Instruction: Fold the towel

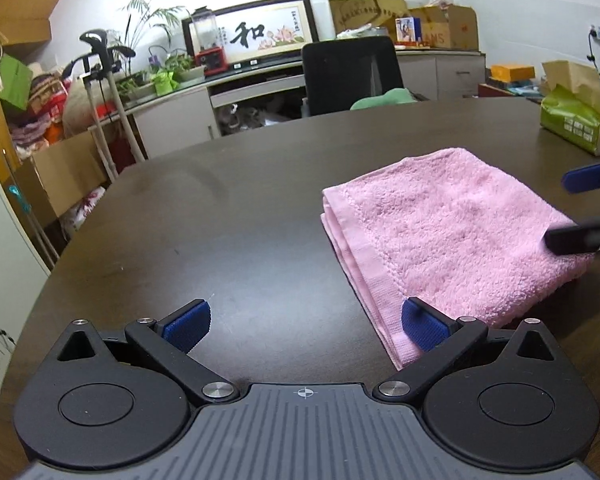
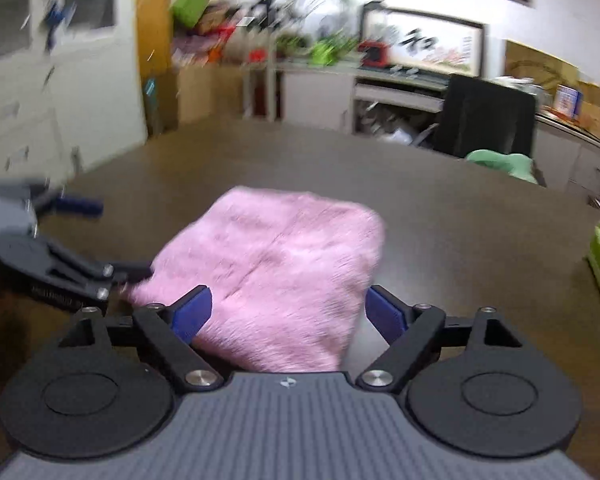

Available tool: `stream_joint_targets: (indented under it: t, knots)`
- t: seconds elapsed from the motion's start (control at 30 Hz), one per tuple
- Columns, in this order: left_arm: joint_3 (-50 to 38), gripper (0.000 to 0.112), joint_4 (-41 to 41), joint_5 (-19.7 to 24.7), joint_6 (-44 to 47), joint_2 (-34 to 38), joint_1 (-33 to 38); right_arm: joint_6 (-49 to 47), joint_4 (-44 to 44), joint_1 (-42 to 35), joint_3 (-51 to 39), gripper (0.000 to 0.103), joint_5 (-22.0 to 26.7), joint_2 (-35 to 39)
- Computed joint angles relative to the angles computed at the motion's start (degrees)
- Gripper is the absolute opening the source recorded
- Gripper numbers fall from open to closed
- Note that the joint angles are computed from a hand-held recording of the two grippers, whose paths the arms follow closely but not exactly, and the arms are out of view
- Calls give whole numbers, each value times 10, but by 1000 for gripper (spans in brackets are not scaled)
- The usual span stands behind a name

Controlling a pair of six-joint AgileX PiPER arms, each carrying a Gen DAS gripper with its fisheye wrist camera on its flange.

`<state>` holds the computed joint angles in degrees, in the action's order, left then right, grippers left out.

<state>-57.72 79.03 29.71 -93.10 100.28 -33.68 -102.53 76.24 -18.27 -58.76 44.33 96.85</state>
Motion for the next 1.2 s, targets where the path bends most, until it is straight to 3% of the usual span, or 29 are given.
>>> stream_joint_targets:
  t: [0.13, 0.3, 0.37, 0.53, 0.6, 1.0, 1.2]
  knots:
    - [33, 103, 20, -20, -56, -36, 12, 0, 55, -28, 44, 90, -16, -16]
    - [119, 103, 137, -78, -214, -100, 8, -85, 84, -58, 133, 95, 1, -75]
    - [135, 103, 128, -70, -229, -107, -12, -118, 101, -64, 164, 95, 1, -96]
    - [148, 103, 92, -67, -230, -104, -55, -138, 118, -30, 211, 99, -68, -133]
    - [141, 103, 68, -33, -211, -94, -87, -115, 109, -16, 218, 99, -94, -139]
    - [84, 103, -40, 55, -147, -55, -151, 14, 31, -11, 196, 103, -148, -110]
    - [60, 103, -72, 87, -123, -37, -164, 12, 25, 3, 200, 103, -175, -112]
